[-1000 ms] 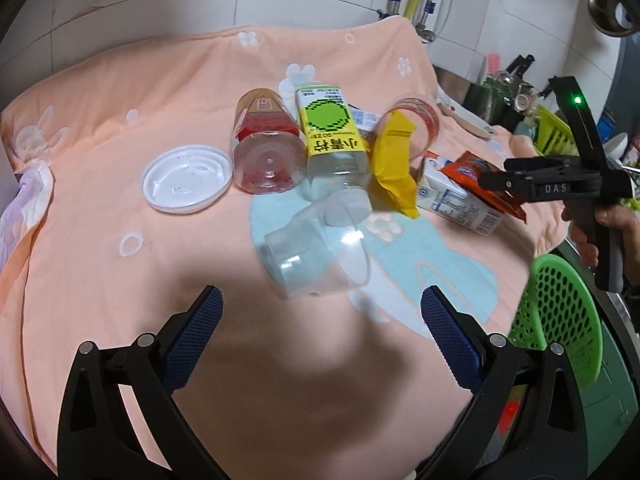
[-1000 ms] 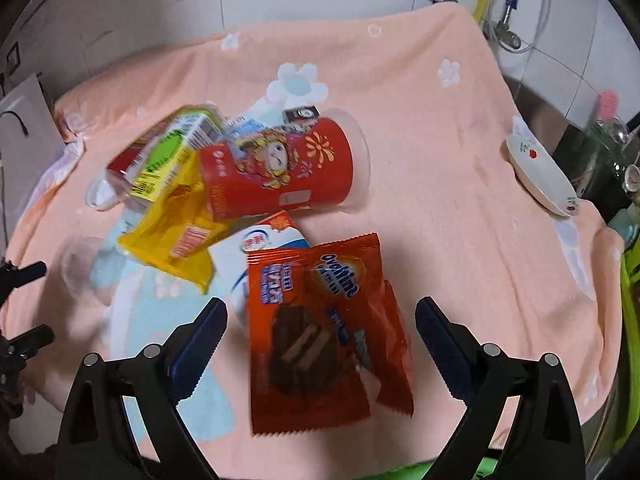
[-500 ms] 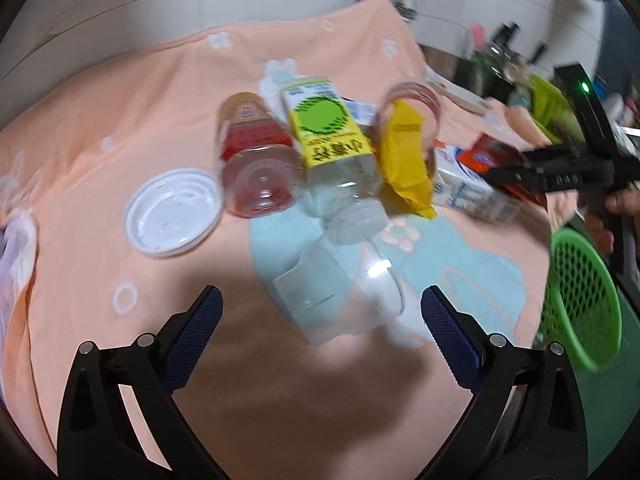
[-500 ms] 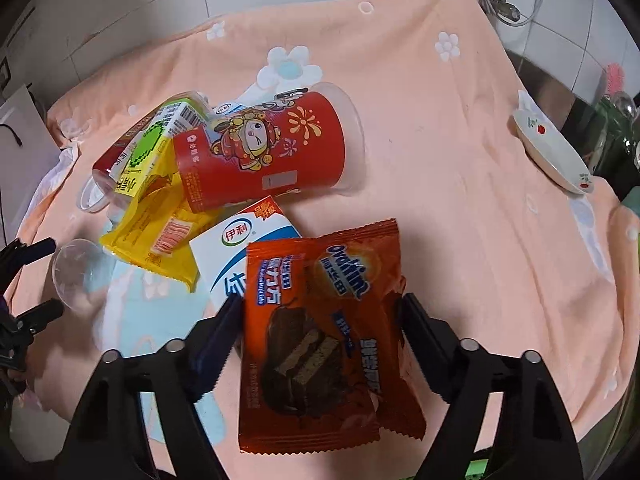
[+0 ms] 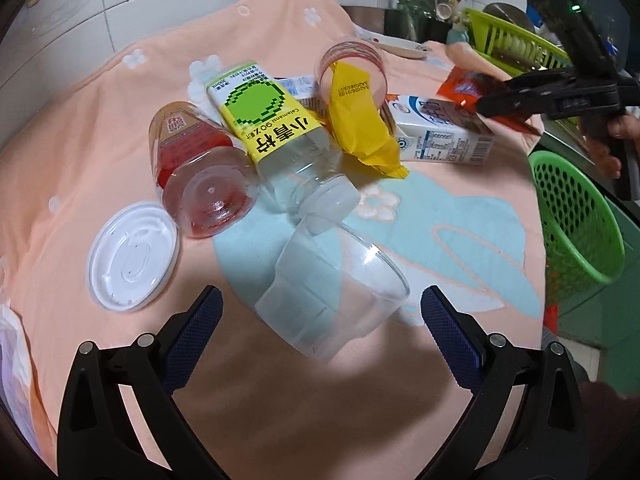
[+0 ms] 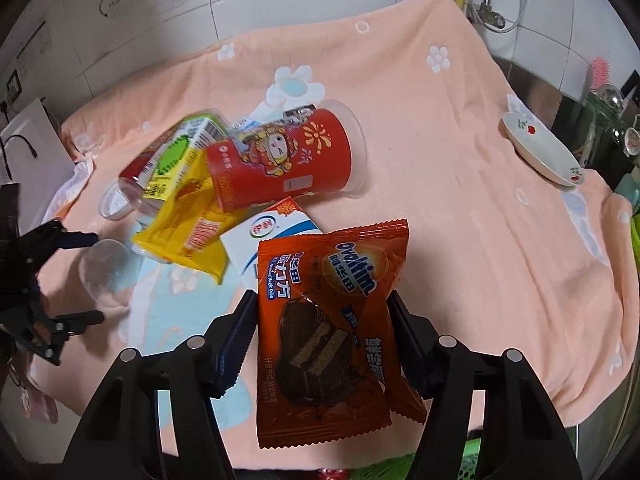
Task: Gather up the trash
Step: 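Grasp the clear plastic cup with the left tool while the right tool carries the packet to the basket, then release the packet from the right tool while the left tool drops the clear cup into the basket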
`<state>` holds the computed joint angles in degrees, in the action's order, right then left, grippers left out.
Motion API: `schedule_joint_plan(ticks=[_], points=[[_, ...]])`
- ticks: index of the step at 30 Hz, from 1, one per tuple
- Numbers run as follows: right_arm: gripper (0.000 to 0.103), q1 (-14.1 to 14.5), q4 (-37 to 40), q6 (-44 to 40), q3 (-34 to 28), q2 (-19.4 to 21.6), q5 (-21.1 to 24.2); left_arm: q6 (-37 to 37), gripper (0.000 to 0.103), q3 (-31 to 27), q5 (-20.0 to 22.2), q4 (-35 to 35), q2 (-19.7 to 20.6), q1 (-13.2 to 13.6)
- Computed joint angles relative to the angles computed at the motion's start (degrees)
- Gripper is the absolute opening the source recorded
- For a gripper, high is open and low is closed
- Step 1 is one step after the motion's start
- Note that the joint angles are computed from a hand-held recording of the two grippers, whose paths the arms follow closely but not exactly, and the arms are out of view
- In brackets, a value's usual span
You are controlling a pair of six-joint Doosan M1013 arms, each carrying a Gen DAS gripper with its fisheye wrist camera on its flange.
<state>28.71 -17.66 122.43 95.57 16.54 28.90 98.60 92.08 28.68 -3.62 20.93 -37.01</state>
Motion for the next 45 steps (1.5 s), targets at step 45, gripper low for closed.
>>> schedule_joint_plan(ticks=[45], points=[[0.077,0.0,-19.3,47.4,27.9,-12.6,-1.1,21.2,0.070,-2.8,-1.2,-27.9,1.7,-9.6]])
